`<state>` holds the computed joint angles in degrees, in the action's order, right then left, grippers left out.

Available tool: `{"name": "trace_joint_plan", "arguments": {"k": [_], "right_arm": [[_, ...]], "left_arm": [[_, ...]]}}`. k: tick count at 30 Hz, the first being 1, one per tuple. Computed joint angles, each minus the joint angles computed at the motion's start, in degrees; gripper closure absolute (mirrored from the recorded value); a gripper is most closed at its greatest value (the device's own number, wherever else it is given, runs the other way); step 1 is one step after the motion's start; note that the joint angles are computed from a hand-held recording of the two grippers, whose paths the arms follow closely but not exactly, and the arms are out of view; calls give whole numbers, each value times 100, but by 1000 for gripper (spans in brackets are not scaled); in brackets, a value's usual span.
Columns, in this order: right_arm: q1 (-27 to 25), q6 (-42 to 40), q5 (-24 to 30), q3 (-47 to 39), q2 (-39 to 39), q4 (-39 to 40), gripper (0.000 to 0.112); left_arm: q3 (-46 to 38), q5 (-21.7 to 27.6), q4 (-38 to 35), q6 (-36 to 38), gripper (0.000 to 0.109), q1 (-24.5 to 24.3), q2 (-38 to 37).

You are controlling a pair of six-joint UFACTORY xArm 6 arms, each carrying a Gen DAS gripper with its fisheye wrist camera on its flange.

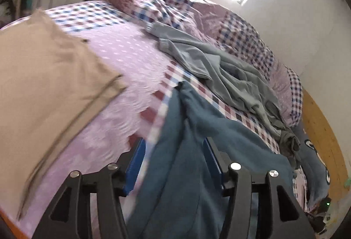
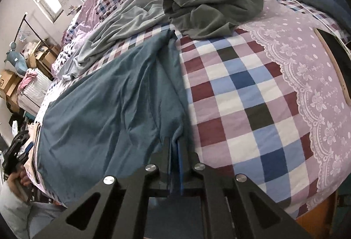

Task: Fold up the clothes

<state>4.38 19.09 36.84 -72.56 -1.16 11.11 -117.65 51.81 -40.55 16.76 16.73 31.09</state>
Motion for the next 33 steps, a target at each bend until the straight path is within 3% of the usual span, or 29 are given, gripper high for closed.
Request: {"name": "trace_joint_plan", "arguments": {"k": [6, 14, 16, 17, 19, 21, 23, 26, 28, 33], "right_arm": [[77, 212, 34, -133, 110, -218, 106], [80, 220, -46, -49, 56, -234, 106], [72, 168, -77, -15, 36, -193, 106], [70, 140, -99, 6, 25, -167, 106], [66, 84, -144, 48, 4, -115, 106], [69, 47, -174, 73, -6, -110, 106], [74, 38, -193, 90, -21, -151, 106], [87, 105, -244, 155, -100, -275, 106], [103, 103, -281, 191, -156, -304, 106], [102, 49, -134, 148, -109, -316, 106]], "left_arm": [[1587, -136, 619, 270, 49, -32, -1155], [2405, 13, 1718, 127, 50, -306, -1700], [2232, 281, 1948, -49, 57, -342, -1551], [2195, 334, 2015, -108, 70, -355, -1516], [2191, 343, 2058, -162, 74, -370, -1501], [2201, 305, 1986, -179, 104, -347, -1502], [2304, 161, 1642, -152, 107, -247, -1574], [2752, -552, 1016, 14, 107, -99, -1911], [2880, -723, 811, 63, 108, -49, -1995], [2312, -169, 1410, -666, 107, -78, -1511]]}}
